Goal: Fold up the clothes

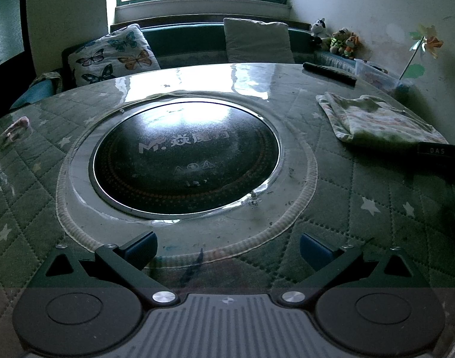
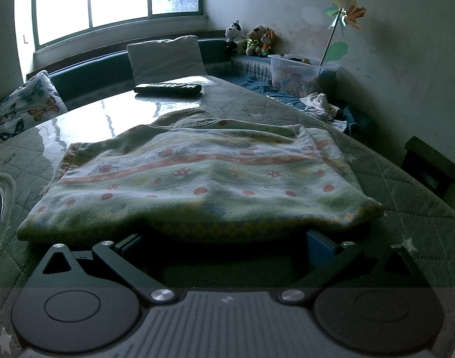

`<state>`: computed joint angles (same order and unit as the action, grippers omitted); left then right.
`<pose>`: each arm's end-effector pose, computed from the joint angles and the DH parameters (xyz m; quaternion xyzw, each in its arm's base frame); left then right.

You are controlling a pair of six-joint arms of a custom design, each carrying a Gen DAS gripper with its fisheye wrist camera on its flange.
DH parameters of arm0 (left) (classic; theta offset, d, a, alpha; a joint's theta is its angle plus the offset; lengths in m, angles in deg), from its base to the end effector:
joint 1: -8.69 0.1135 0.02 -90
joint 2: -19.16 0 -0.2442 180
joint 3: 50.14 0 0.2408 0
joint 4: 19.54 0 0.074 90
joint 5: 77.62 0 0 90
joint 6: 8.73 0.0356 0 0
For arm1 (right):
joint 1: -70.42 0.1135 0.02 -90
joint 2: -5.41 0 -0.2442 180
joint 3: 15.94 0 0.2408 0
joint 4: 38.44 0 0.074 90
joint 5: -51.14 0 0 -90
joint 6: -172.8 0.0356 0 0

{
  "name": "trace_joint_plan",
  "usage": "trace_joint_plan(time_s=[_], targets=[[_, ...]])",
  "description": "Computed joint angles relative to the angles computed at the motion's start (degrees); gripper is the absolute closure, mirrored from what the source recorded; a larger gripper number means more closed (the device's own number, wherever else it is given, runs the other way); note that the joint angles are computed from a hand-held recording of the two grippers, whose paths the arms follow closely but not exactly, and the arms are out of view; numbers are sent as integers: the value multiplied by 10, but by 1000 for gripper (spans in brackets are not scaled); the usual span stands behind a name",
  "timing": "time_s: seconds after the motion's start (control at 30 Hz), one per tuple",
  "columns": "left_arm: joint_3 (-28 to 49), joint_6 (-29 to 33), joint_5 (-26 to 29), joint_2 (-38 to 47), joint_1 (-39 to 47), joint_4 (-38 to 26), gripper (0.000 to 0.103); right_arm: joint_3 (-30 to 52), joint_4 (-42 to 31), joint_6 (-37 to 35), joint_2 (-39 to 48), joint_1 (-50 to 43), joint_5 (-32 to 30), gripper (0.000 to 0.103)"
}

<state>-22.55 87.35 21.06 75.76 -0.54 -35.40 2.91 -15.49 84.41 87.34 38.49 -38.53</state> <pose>0.1704 -0.0331 0.1236 0.1514 0.9087 -0.0804 0.3806 0.1514 -0.0946 0.0699 0.2628 0.8679 -0.1128 0.4062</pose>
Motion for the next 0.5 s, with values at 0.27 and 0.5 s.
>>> trace_joint_plan(time_s=[0.27,0.5], targets=[[0,1,2,2,2,2,0,0,0,0,0,0,0,0],[-1,2,0,1,5,3,0,0,0,0,0,0,0,0]])
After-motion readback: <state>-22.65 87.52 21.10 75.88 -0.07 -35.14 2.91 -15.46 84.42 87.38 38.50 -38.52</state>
